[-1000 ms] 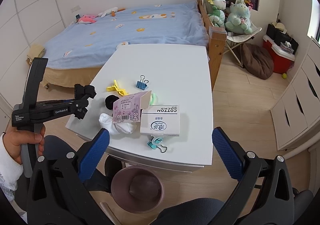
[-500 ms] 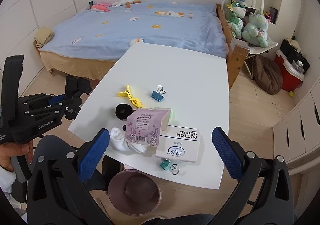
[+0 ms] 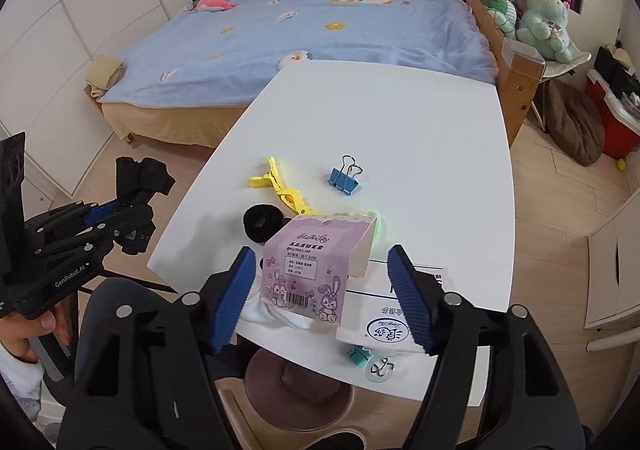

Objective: Collect trash
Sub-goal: 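Grasp the pink printed card package with the right tool while the left tool holds the black cloth, then carry both items over the trash bin while the left tool opens, dropping the black cloth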

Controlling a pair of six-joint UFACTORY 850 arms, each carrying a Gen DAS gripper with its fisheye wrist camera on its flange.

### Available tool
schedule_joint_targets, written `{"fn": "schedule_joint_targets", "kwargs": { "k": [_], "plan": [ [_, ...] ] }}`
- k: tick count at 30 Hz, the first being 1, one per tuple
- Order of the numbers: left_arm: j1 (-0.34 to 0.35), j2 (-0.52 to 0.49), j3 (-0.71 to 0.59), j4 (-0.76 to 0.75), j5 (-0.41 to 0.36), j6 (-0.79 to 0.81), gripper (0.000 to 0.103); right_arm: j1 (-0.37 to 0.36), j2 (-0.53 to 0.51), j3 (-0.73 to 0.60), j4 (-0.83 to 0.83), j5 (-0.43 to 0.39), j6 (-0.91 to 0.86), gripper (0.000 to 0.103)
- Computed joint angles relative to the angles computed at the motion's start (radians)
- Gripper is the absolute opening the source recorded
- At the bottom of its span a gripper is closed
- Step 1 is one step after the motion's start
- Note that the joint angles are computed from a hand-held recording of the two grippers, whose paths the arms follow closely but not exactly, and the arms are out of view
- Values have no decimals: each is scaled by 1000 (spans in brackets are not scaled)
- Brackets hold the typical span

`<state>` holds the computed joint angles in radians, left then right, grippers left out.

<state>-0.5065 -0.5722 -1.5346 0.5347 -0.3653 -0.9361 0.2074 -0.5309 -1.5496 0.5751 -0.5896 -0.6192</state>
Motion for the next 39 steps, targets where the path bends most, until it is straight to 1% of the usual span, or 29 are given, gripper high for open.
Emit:
{"fn": "schedule_joint_targets", "kwargs": {
  "k": [3,6,8,12,13,15,18,30,39],
  "plan": [
    [-1,-2,-1,-5,0,6,23,-5,-10,-7,26,-17,-16,51],
    [1,-4,-2,-17,2,14,23,-9,-18,-13,36,-32,-13,46],
    [2,-4,0,-18,2,13,23,-10,-22,-15,43,-40,-16,45],
    [2,-8,-4,-26,1,20,23,-12,-26,-18,59,-46,-27,33],
    [2,-9,-5,-29,0,22,23,-13,-26,-18,66,-49,-32,31],
    [2,-10,-7,-32,-2,25,23,-14,-26,-17,76,-51,-41,22],
    [2,-11,-7,-32,-1,25,23,-17,-26,-15,102,-56,-60,14],
    [-2,-5,-5,-4,11,13,23,-20,11,7,210,-53,-154,1],
    [-15,23,14,46,35,-7,23,-24,63,38,265,-31,-208,0]
  ]
}}
